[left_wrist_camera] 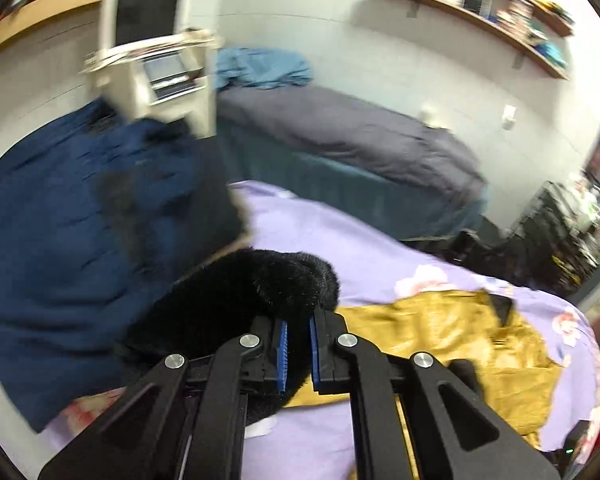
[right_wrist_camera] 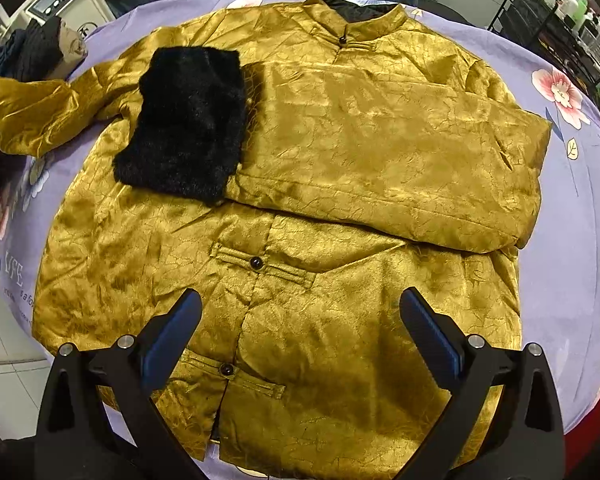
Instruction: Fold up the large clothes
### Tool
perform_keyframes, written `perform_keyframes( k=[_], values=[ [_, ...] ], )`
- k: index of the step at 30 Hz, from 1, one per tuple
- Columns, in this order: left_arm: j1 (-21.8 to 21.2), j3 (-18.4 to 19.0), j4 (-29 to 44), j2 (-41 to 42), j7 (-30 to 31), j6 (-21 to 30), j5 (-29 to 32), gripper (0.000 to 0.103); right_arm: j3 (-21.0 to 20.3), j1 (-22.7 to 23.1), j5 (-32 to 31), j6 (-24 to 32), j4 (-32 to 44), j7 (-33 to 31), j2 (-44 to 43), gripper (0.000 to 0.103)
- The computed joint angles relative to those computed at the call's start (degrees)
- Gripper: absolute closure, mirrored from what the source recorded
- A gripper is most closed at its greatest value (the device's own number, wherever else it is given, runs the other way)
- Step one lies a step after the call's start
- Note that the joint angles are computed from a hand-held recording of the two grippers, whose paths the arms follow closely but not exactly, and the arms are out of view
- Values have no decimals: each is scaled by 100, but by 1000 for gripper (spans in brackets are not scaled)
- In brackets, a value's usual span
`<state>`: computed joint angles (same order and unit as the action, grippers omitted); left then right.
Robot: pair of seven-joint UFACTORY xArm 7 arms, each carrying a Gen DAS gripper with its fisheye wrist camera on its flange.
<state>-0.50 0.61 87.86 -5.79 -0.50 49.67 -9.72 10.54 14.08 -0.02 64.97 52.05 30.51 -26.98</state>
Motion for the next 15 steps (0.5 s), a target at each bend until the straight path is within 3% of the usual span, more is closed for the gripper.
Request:
perform_keyframes(
  k=[5,9,15],
  values=[
    [-544,-499,384,326,-375,111,-10,100,-187,-170,28,-64,-231,49,-335,5],
    [-1043,-807,470,558,-793,-140,-55,103,-330,-369,70,-9,-482,94,-671,5],
    [-1848,-1152,1253,1295,-1242,238,272,103,-576,-699,139,139,-798,66,-1078,5]
  ],
)
